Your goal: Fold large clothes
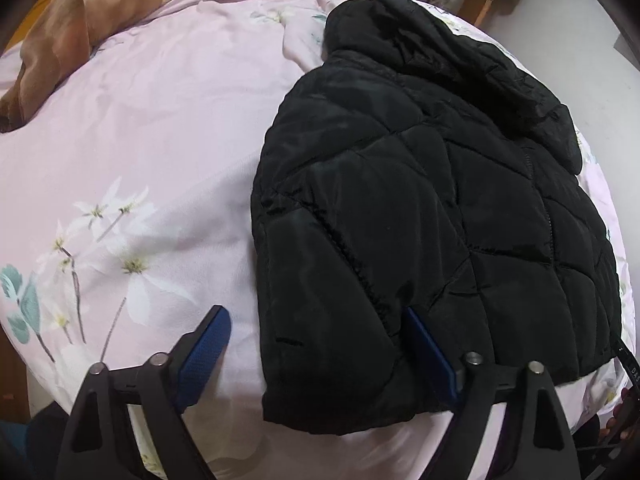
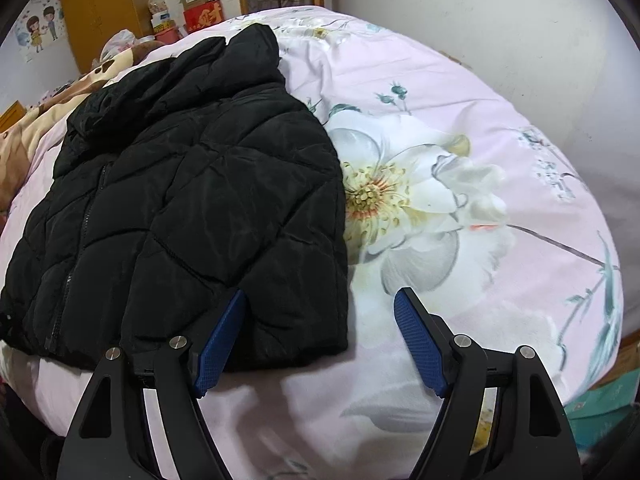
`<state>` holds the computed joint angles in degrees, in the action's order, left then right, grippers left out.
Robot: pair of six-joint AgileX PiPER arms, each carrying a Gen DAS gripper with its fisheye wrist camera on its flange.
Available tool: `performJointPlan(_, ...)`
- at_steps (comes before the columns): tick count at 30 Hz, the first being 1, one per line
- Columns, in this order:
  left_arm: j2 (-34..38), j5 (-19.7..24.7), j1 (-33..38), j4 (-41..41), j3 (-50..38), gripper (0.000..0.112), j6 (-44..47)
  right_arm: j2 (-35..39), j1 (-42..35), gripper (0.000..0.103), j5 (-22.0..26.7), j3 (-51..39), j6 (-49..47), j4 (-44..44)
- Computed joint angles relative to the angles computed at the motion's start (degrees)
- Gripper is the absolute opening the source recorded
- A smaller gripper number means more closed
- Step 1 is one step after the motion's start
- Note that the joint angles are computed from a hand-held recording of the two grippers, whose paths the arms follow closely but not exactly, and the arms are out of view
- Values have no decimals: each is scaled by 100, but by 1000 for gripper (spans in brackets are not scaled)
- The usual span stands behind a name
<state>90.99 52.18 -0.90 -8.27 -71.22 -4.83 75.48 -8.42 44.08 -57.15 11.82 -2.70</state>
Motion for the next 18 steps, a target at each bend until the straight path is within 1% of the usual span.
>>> performJointPlan(3, 11, -74, 1, -140, 31, 73, -67, 69, 48, 76, -54, -24, -24, -1)
performJointPlan(4, -3, -105, -39, -138, 36, 66, -82, 81, 73, 76, -69, -26, -30, -1)
performJointPlan(5, -14, -143, -141, -38, 28, 62, -106, 101, 85, 76, -84, -26, -75, 25)
performJointPlan(6, -4, -146, -270, 144, 2, 62, -246, 121, 100, 76, -86, -25, -99, 31)
performJointPlan(7, 21, -126, -391, 349, -44, 62, -390, 152, 135, 74, -60, -41, -47, -24)
performJointPlan(8, 47, -106, -431, 403, -79, 60, -446, 162, 173, 71, -20, -60, -4, -50)
performJointPlan(10, 58, -80, -437, 403, -103, 58, -511, 176, 184, 57, 7, -90, -187, 138)
performJointPlan(11, 56, -68, -445, 407, -117, 53, -512, 193, 216, 56, 30, -112, -204, 149)
performJointPlan(13, 19, -35, -460, 463, -127, 47, -497, 218, 391, 49, 99, -147, 78, -188)
performJointPlan(14, 9, -3, -473, 493, -152, 42, -502, 221, 473, 47, 125, -158, 194, -311)
performJointPlan(15, -9, 7, -500, 543, -163, 40, -537, 209, 519, 42, 137, -161, 228, -360)
performJointPlan(16, -22, 28, -526, 585, -187, 35, -580, 199, 531, 36, 133, -157, 237, -384)
performJointPlan(17, -39, 50, -535, 598, -208, 31, -580, 181, 558, 33, 130, -148, 300, -448)
performJointPlan(18, -46, 62, -545, 613, -238, 29, -581, 145, 558, 25, 118, -132, 298, -425)
